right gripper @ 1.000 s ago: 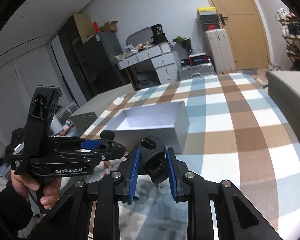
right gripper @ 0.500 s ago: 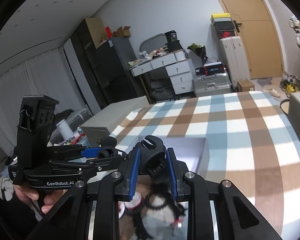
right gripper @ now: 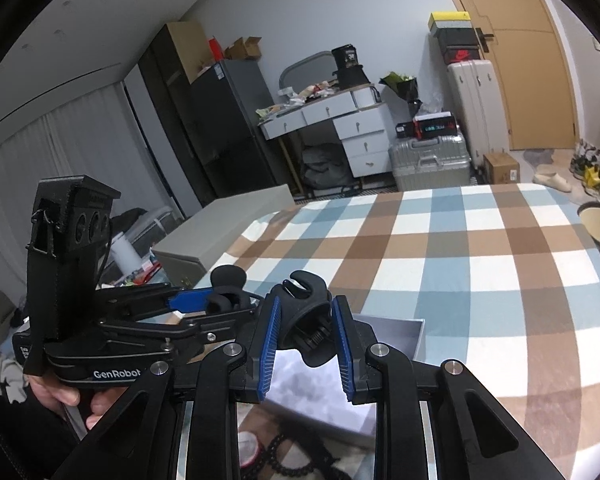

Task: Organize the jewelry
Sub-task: 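Carry both claw clips into the grey box and open both grippers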

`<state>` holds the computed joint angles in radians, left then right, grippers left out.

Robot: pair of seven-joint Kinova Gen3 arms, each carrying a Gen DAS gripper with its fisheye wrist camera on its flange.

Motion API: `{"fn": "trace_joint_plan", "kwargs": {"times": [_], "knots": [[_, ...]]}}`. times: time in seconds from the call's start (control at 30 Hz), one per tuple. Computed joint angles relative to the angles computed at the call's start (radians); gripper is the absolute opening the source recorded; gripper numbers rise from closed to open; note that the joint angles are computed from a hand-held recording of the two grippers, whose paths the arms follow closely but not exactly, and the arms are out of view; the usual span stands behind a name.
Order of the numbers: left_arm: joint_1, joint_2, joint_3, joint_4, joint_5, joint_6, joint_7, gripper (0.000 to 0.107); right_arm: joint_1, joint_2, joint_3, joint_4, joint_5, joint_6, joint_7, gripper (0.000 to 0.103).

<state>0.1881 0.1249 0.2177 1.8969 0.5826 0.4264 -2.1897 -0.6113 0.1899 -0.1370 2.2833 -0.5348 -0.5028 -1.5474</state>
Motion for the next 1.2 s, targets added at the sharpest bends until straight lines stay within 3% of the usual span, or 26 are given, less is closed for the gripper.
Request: {"fn": "trace_joint_plan", "kwargs": {"times": [0.5,0.7,0.9,0.93,1.03,1.1,1.13,1.2], "knots": [[-0.020,0.084,0.008,-0.071,-0.053,0.075,0.054,0.042,0.044,0.076,0.037,-0.071,0.118,0.111,-0.079,0.025],[-0.036,0.103,0.015,-0.080,-0.042,0.096,0.042,0.042,-0.019,0.093,0.097,-0.092,0.056,0.140,-0.003,0.025],[-0.059,0.117,0.026,-0.081,-0.010,0.098,0.014,0.043,0.037,0.108,0.053,-0.095,0.122,0.133,-0.072,0.028],[-0.063,0.119,0.027,-0.083,-0.004,0.103,0.010,0.044,0.040,0.109,0.052,-0.095,0.123,0.132,-0.079,0.030],[-0.046,0.116,0.008,-0.090,-0.030,0.114,0.050,0.063,0.028,0.105,0.068,-0.091,0.115,0.135,-0.096,0.042],[-0.058,0.105,0.015,-0.075,-0.013,0.104,0.037,0.064,0.076,0.100,0.022,-0.076,0.166,0.115,-0.151,0.048],[-0.067,0.102,0.020,-0.072,0.002,0.106,0.023,0.064,0.077,0.094,0.020,-0.068,0.173,0.109,-0.166,0.055],[-0.074,0.092,0.019,-0.062,0.021,0.106,0.010,0.064,0.043,0.081,0.044,-0.050,0.145,0.088,-0.155,0.057]]}}
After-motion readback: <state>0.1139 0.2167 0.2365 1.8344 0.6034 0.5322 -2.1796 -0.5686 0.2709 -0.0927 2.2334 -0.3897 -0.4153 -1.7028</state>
